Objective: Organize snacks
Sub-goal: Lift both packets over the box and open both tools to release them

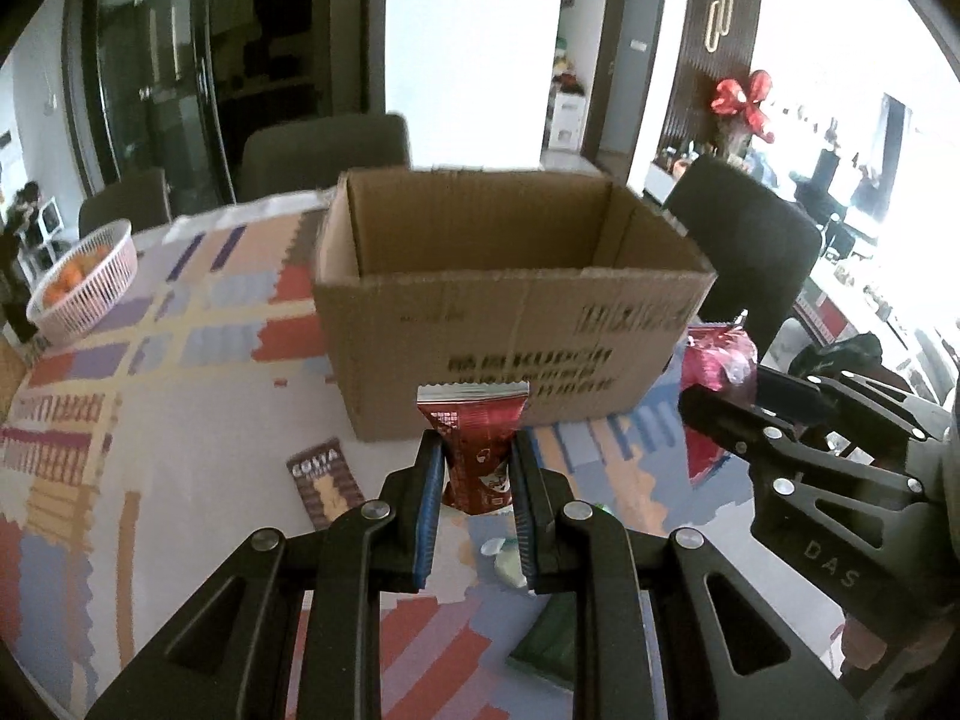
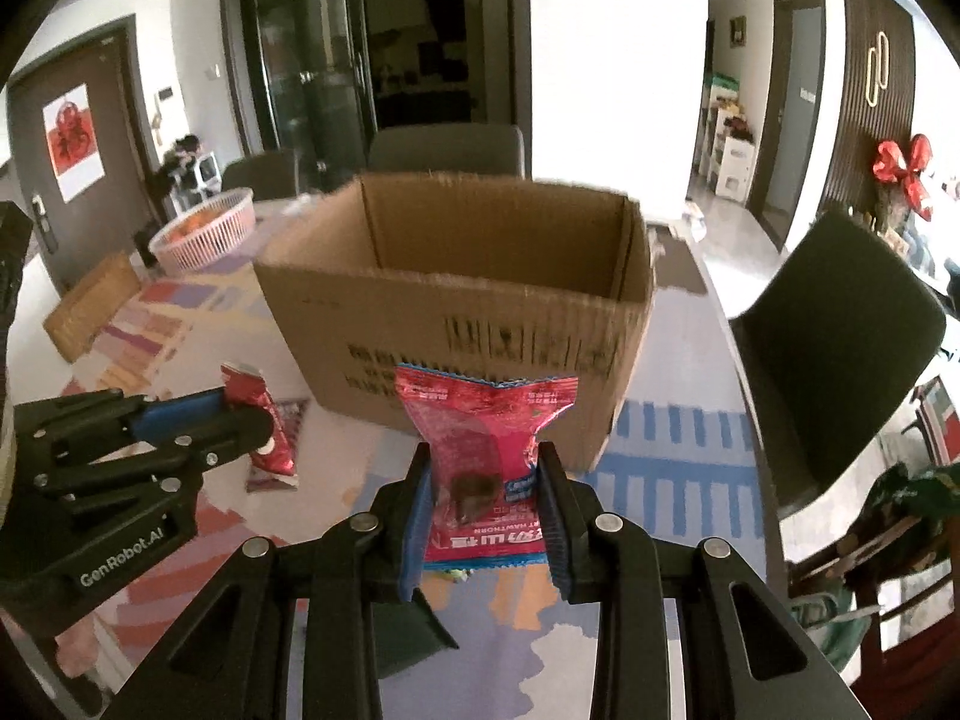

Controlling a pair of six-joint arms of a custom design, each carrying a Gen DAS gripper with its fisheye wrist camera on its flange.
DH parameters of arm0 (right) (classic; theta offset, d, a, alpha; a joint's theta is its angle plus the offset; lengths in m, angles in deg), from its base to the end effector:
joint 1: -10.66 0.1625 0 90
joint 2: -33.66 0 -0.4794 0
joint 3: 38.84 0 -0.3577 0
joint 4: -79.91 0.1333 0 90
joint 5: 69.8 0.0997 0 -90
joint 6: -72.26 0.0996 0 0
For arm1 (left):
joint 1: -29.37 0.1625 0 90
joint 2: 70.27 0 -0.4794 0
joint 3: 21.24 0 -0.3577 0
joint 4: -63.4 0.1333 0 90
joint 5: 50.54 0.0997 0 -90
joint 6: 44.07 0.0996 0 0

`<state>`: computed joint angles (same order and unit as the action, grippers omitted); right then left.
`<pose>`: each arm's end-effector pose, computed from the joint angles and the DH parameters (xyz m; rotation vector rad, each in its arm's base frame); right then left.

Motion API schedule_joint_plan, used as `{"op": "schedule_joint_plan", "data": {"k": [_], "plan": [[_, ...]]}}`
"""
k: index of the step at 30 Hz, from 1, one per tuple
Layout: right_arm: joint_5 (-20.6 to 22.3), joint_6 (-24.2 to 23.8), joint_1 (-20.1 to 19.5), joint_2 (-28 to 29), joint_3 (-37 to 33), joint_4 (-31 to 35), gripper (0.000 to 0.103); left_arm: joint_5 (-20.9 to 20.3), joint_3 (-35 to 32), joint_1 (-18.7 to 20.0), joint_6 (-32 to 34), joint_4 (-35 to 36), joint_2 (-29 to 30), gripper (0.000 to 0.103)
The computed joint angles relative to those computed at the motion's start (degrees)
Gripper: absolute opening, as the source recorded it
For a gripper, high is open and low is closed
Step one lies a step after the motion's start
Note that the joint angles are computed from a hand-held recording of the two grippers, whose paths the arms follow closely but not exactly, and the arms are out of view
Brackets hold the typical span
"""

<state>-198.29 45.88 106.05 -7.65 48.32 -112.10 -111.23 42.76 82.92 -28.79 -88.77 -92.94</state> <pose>0.1395 -0.7196 0.2617 0.2024 -2.1677 0.9867 -0.3497 -0.7799 0.0654 1.0383 2.4329 -0.6045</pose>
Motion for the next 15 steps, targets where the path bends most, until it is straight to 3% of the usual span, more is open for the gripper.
{"op": "schedule_joint_plan", "data": {"k": [15], "plan": [[3.1,-2.3,2.0,-0.5,-3.4,-2.6,0.033,-1.4,-5.5,-1.4,3.8,-4.0,0.8,0.022]]}}
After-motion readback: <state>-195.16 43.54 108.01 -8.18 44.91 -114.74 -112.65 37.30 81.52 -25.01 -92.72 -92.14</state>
